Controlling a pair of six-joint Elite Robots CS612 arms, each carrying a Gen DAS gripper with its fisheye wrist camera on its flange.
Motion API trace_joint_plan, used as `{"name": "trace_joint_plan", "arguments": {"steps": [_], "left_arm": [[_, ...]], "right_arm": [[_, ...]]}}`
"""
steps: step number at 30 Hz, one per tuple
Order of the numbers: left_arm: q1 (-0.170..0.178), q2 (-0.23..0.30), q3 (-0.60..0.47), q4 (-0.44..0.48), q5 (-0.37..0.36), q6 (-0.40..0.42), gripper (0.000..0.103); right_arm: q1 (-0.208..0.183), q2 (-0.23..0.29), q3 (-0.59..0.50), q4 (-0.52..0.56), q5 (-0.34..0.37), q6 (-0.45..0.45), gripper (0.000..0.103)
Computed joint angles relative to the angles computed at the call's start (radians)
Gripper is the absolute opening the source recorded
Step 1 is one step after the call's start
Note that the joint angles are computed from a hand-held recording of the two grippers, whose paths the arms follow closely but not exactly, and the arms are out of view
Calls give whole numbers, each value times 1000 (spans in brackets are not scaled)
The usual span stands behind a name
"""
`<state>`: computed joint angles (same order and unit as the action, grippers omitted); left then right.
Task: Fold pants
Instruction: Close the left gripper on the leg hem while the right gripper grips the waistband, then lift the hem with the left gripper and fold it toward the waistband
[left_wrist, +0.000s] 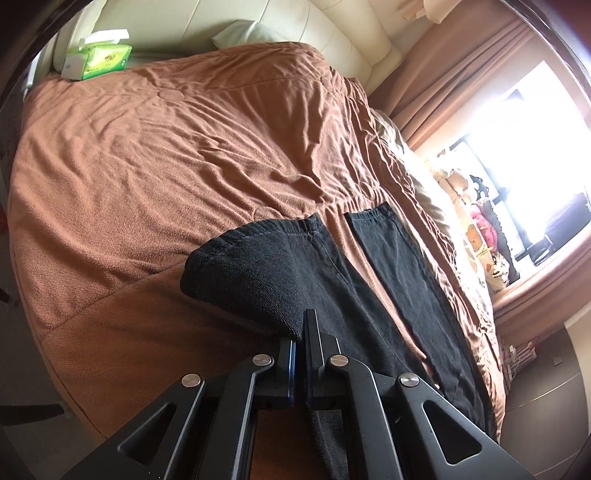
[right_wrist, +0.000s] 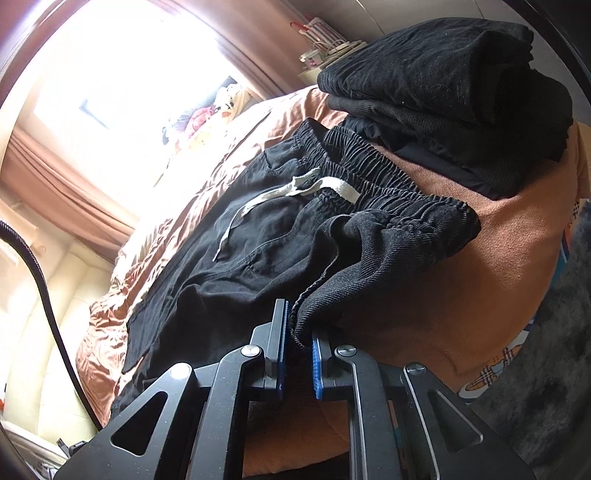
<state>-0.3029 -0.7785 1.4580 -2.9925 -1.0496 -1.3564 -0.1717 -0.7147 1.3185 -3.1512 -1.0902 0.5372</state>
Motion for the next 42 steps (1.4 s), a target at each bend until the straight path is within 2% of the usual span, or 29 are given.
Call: {"name": "trace_joint_plan", "arguments": {"steps": [4, 11, 19, 28, 42], "left_arm": [[-3, -3, -12, 10, 11, 21, 3], [-7, -8, -40, 28, 39, 63, 3], [0, -1, -91, 46, 66, 96, 3], [13, 38, -200, 93, 80, 140, 3], [47, 162, -485, 230, 87, 209, 3]], "right_arm": [[11, -16, 15, -2, -52, -21, 9], [25, -35, 21, -20, -99, -56, 8], [27, -31, -8, -60, -103, -51, 8], [25, 11, -101, -49, -88, -9, 8], [44, 121, -333, 30, -121, 38, 7]]}}
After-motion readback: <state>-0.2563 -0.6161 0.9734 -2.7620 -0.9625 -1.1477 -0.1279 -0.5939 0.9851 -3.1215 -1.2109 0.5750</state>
